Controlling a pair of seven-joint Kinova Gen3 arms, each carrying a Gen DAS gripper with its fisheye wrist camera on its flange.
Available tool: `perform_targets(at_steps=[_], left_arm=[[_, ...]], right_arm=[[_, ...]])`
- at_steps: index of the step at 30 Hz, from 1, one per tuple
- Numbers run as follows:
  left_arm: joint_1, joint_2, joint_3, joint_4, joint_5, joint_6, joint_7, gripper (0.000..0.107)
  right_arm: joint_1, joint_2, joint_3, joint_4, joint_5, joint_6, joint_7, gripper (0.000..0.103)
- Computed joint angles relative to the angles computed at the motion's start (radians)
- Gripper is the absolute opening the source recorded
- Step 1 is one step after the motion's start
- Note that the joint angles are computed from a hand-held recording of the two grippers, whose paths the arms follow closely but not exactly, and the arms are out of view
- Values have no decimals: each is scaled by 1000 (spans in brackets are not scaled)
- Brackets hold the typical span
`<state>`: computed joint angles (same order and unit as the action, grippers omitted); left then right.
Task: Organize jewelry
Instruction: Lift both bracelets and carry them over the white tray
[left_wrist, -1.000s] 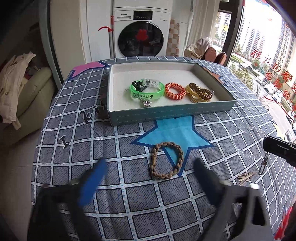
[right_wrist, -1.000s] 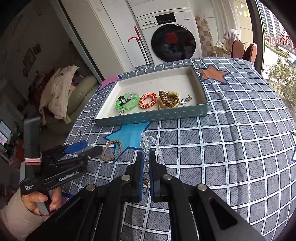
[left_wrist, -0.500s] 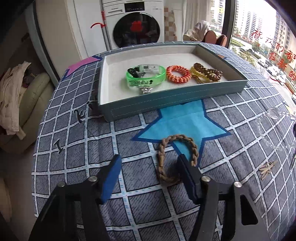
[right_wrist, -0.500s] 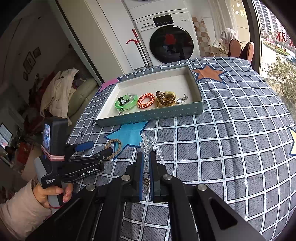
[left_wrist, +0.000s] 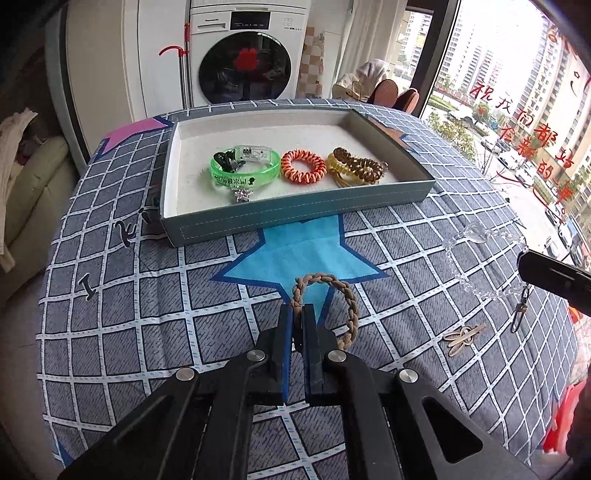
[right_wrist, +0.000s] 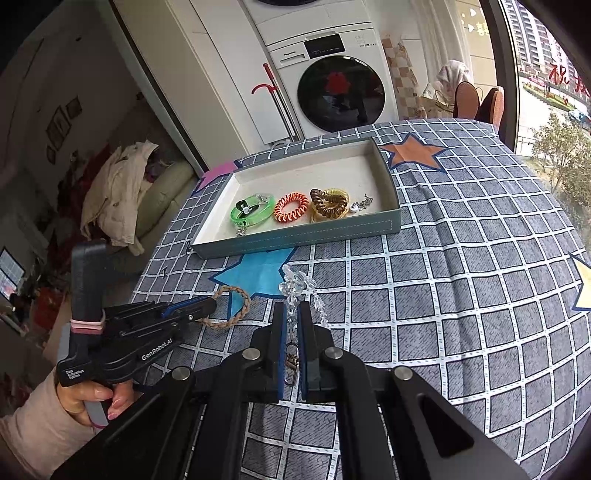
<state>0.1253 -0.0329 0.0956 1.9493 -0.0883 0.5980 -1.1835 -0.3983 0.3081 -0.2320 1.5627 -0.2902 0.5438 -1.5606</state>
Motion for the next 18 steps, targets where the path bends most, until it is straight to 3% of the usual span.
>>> perform_targets(at_steps=[18], left_arm=[[-1, -23, 15, -45, -56, -17, 27, 24]], right_arm=[[-29, 33, 18, -80, 49, 34, -26, 6]])
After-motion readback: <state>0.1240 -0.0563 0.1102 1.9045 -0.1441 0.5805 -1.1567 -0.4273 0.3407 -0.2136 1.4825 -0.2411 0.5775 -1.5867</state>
